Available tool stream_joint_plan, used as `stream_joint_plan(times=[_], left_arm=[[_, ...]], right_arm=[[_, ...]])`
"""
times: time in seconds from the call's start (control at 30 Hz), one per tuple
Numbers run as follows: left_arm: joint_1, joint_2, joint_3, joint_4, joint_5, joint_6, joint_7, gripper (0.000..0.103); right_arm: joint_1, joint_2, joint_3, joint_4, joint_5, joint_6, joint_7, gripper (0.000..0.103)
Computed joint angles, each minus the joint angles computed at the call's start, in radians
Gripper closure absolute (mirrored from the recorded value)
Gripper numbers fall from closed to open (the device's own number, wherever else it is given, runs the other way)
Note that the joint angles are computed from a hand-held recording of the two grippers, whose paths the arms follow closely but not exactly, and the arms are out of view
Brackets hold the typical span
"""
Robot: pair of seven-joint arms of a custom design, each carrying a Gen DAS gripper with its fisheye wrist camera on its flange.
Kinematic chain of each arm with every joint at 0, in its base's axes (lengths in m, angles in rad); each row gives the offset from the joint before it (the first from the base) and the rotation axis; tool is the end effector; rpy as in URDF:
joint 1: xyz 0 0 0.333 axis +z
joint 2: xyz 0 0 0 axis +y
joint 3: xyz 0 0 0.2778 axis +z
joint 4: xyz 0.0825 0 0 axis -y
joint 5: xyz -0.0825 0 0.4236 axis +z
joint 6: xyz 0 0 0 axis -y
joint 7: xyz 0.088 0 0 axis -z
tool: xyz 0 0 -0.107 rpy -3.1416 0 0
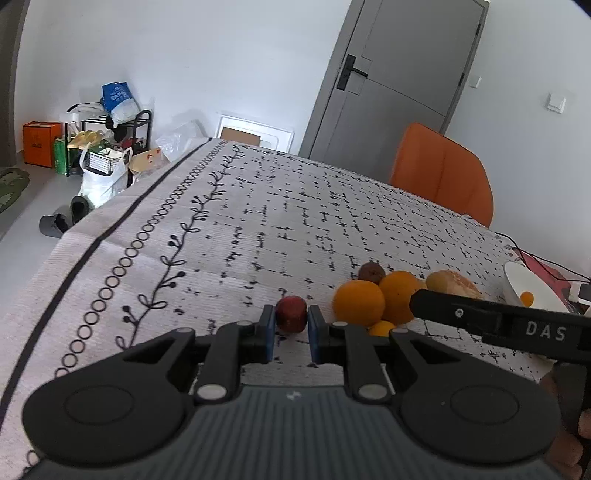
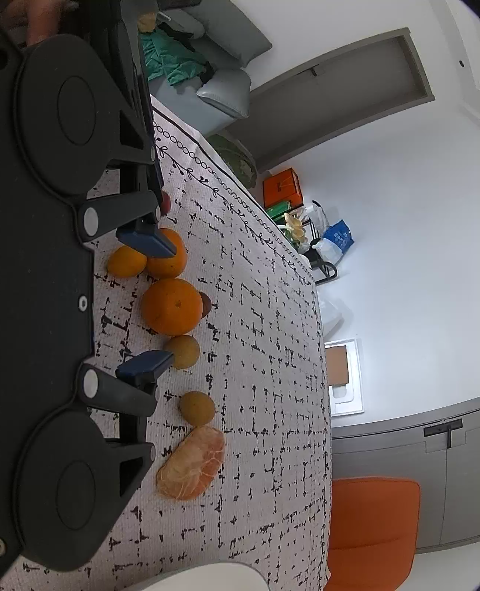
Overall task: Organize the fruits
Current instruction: 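Grasp the large orange with the right tool while the left tool grasps the red plum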
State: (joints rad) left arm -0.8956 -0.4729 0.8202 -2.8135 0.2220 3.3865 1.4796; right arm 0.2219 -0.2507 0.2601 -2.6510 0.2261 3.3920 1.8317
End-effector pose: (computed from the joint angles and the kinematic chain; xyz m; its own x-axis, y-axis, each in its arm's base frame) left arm 0.4420 -0.0798 0.3493 -0.2446 -0.9315 0.2691 -0.6231 -0.0617 -0.7797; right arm 0.4496 0.2057 0.3765 0.1478 -0.9430 -0.2982 -0.6106 0.1502 -0.7776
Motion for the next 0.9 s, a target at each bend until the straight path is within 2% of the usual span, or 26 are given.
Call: stream_joint_plan(times=[0.13, 0.3, 0.37, 0.4, 0.43, 0.53, 0.7, 0.83, 0.9], left_arm=[[0.014, -0.002, -0.006, 0.002, -0.002, -0.002, -0.003, 0.086], [0.017, -0.013, 0.002, -0.003, 0.003, 0.005, -0.001, 0.086], [0.029, -0.026, -0.005, -0.012, 0.005, 0.001, 0.002, 0.086], [0.031, -0.031, -0.006, -0.015, 0.004, 0.000, 0.004, 0.086], [0.036, -0.036, -0.008, -0.020, 0.003, 0.002, 0.008, 0.086], [0.048, -0.042, -0.025, -0.028, -0.001, 0.004, 0.011, 0.086], [0.071, -0.051, -0.058, -0.036, -0.007, 0.005, 0.015, 0.086], [0.122, -0.012, -0.126, -0.030, -0.003, 0.029, -0.015, 0.086], [0.193, 0.023, -0.213, -0.025, -0.018, 0.043, -0.044, 0.080]], right_arm=[[-0.059, 0.019, 0.069, 0.022, 0.043, -0.009, -0.025, 0.048], [-0.181, 0.048, 0.203, 0.063, 0.114, -0.032, -0.070, 0.048], [-0.153, 0.068, 0.171, 0.071, 0.104, -0.018, -0.062, 0.050], [-0.125, 0.073, 0.140, 0.072, 0.096, -0.014, -0.059, 0.063], [-0.116, 0.074, 0.129, 0.073, 0.101, -0.022, -0.067, 0.066], [-0.026, 0.072, 0.026, 0.065, 0.059, -0.021, -0.037, 0.067], [0.031, 0.031, -0.036, 0.022, 0.026, 0.001, -0.002, 0.067], [0.028, -0.009, -0.036, -0.016, 0.029, 0.018, 0.014, 0.067], [0.032, -0.025, -0.042, -0.035, 0.026, 0.028, 0.024, 0.067]])
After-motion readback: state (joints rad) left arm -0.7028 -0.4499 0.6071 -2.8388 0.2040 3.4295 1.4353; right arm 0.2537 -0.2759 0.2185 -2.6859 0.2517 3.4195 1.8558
